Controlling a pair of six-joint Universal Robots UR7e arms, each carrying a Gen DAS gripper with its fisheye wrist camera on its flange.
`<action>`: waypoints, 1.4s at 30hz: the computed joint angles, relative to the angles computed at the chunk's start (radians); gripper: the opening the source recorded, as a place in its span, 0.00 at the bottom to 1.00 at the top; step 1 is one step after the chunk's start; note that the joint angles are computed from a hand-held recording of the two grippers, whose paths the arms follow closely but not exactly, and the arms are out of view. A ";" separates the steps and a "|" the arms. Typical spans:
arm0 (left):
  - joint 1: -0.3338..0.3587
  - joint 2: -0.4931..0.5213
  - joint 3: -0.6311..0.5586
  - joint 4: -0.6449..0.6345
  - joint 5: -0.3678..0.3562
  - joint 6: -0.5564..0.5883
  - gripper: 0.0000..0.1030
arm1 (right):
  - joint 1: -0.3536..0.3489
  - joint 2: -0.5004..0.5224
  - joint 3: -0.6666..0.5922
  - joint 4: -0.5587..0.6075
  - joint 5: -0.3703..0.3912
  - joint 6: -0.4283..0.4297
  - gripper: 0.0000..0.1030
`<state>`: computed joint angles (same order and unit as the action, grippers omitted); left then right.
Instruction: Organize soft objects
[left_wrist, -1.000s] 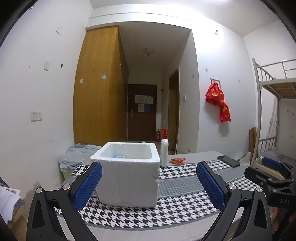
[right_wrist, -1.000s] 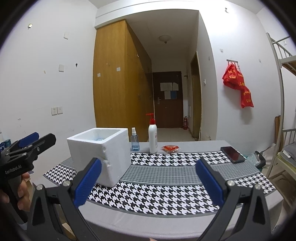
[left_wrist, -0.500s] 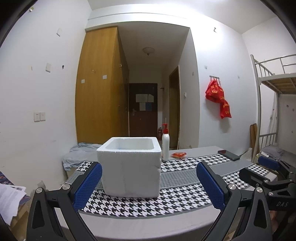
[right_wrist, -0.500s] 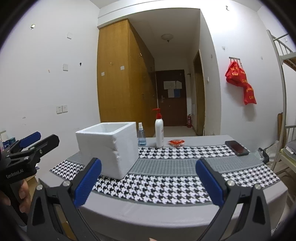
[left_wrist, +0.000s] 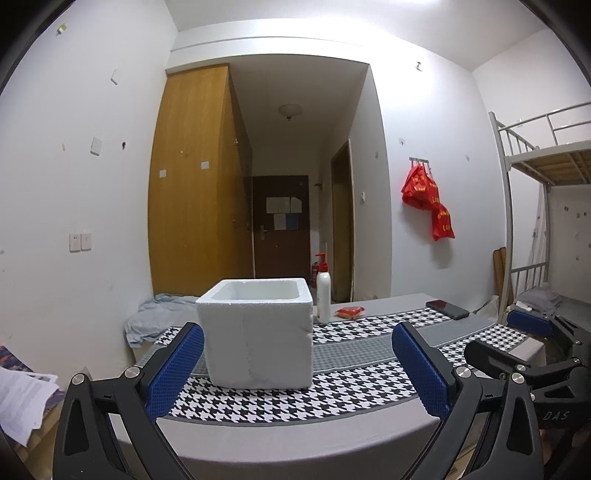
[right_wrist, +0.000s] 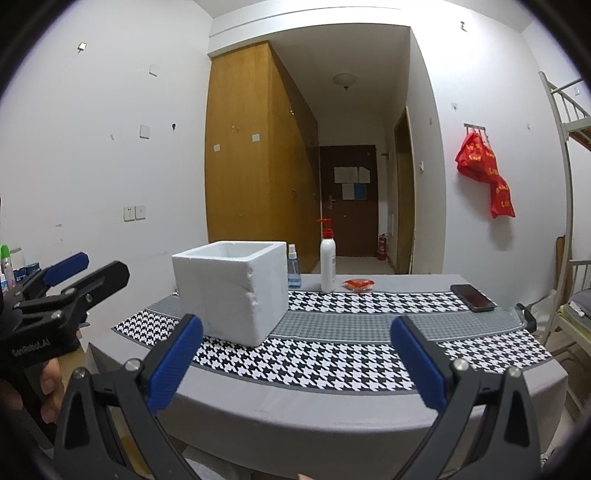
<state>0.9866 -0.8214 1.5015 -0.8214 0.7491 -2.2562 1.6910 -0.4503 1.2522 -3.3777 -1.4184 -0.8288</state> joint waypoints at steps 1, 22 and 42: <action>0.001 0.001 -0.002 0.002 -0.001 -0.003 0.99 | -0.001 0.000 0.001 0.001 0.001 -0.001 1.00; 0.008 0.002 -0.007 0.027 -0.012 -0.026 0.99 | -0.003 0.004 -0.002 -0.001 -0.018 -0.006 1.00; 0.011 0.004 -0.010 0.039 -0.023 -0.033 0.99 | -0.003 0.011 -0.012 0.010 -0.025 -0.014 1.00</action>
<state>0.9976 -0.8177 1.4917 -0.7828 0.7265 -2.2893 1.6882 -0.4397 1.2405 -3.3679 -1.4437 -0.8431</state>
